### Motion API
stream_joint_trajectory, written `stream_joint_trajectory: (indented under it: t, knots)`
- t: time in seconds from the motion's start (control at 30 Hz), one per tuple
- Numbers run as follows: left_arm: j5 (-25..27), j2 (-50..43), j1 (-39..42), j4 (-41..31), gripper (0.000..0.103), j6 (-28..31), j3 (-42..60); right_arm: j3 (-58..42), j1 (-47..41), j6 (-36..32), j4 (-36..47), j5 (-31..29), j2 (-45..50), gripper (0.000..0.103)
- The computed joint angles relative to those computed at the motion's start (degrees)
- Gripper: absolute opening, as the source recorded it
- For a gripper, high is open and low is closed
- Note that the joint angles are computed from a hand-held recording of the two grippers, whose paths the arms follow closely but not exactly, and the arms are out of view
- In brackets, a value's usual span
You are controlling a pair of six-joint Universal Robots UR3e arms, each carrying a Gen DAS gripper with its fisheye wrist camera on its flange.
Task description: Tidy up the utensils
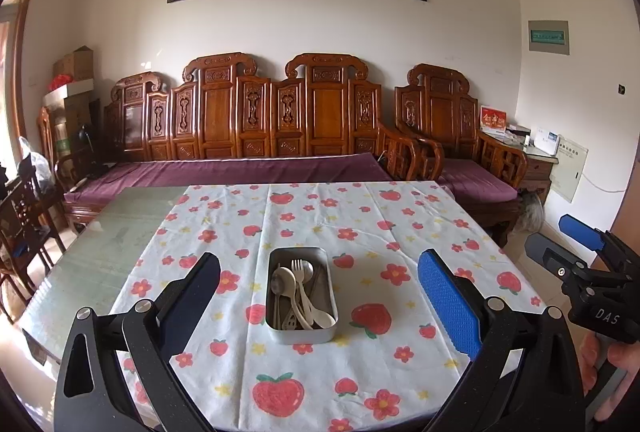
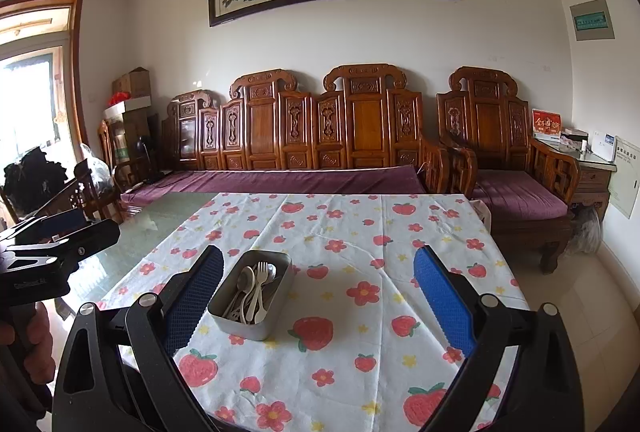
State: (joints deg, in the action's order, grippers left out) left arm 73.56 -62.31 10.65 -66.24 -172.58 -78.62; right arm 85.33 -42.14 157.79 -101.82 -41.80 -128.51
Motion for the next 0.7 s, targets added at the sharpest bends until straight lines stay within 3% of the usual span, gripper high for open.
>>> stream_joint_trajectory:
  t: [0.7]
  knots:
    - [-0.1,0.8,-0.2,0.8,0.096,0.2,-1.7,1.0,1.5,1.4,-2.4,-1.0,0.7,0.097]
